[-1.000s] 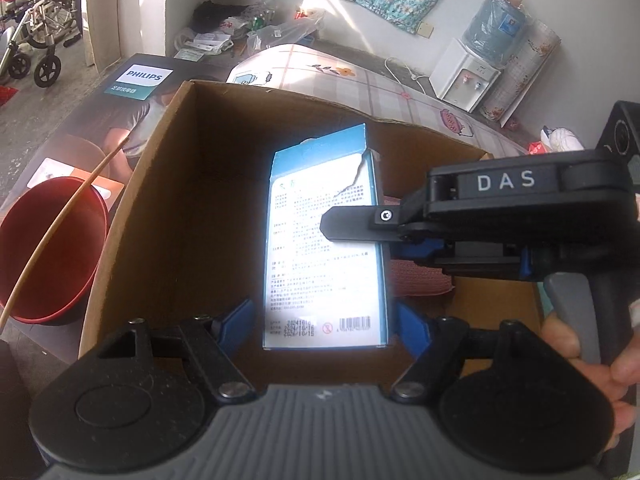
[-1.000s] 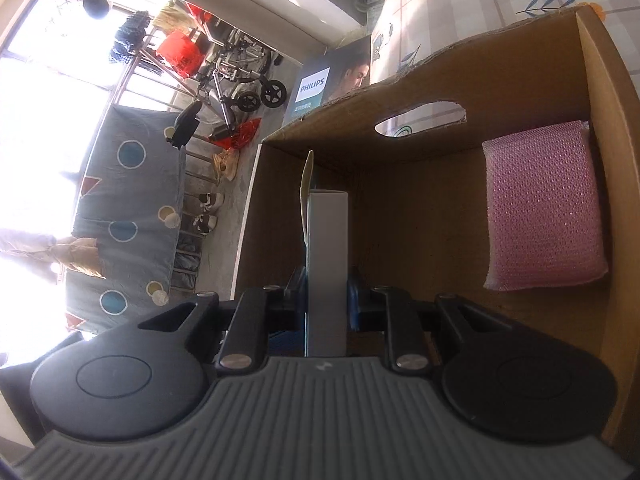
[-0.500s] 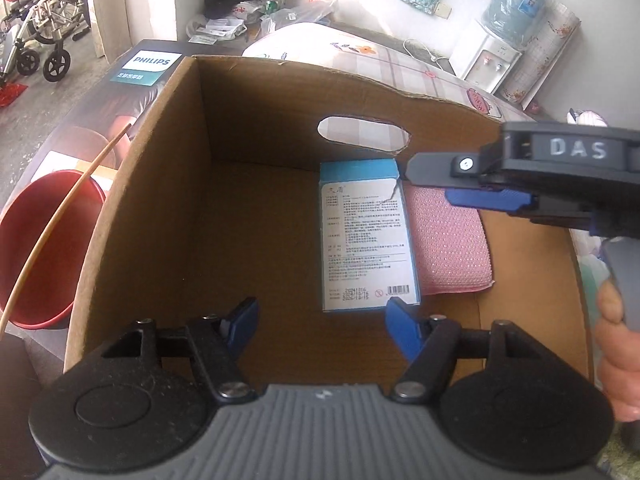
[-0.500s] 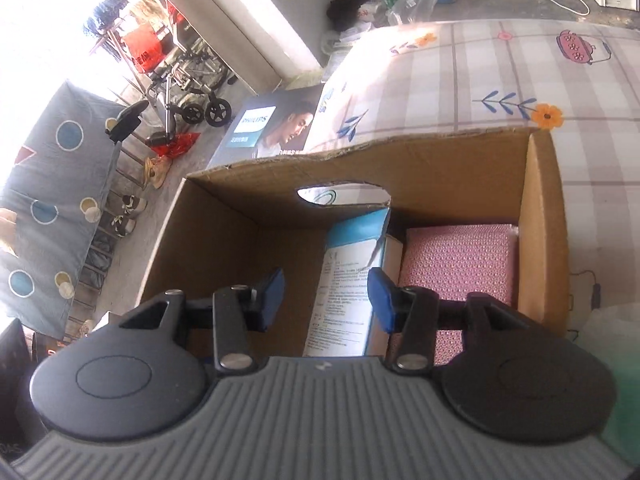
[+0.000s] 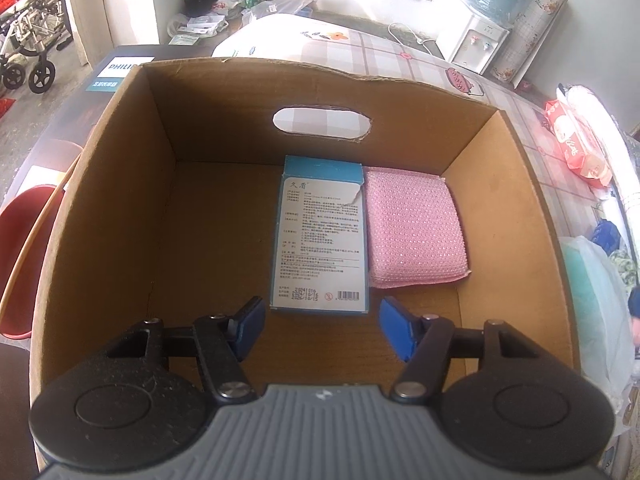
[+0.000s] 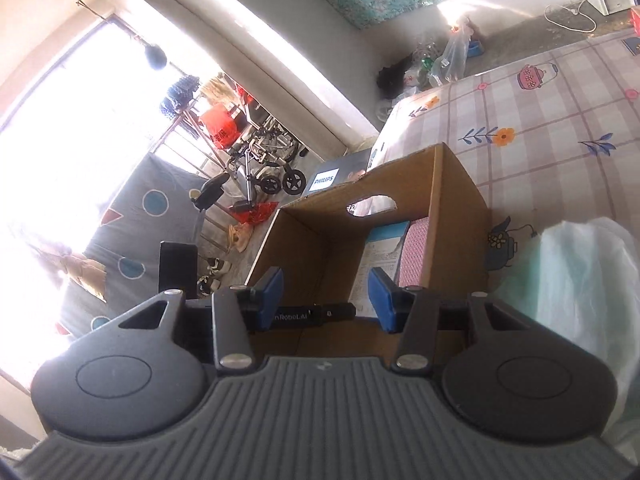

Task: Organize soft objects
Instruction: 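Reach the left tool to the clear bag of yellow items and grasp it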

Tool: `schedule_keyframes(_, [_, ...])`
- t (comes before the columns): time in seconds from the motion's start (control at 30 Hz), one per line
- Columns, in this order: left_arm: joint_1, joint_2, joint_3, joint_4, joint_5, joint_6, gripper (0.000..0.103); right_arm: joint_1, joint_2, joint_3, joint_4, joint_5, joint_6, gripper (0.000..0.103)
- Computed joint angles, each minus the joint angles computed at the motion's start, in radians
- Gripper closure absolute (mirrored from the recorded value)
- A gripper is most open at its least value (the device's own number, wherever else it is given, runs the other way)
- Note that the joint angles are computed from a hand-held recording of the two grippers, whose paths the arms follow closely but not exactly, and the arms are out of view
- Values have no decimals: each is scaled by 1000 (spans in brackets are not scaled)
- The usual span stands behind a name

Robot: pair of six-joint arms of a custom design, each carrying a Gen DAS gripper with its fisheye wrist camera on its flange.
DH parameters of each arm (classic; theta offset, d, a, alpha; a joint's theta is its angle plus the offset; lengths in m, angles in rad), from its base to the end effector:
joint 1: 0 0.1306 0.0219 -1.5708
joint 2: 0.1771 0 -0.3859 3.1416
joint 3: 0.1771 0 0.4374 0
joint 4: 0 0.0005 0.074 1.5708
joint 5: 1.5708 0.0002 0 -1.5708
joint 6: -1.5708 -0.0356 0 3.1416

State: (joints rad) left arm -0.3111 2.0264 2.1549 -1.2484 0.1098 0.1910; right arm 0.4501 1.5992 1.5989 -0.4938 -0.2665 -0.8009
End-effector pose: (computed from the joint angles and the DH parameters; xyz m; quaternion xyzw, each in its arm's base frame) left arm 0.6949 -0.2281 0.3993 0.0707 0.9707 -0.1073 0.2029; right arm 0.5664 0.2835 0.4567 0.0814 0.8498 0.3900 0.3452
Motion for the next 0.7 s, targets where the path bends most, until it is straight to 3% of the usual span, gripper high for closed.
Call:
schedule_keyframes(0.13, [-21, -45, -40, 22, 4, -11, 35, 12, -156, -223, 98, 63, -75, 54])
schedule_keyframes(0.27, [-62, -100, -80, 81, -3, -48, 30, 11, -291, -392, 133, 171, -144, 53])
schedule_keyframes(0.5, [-153, -167, -120, 193, 17, -103, 24, 1, -478, -582, 157, 299, -231, 52])
schedule_keyframes(0.7, [-232, -182, -139, 215, 59, -123, 24, 17, -607, -695, 110, 423, -281, 51])
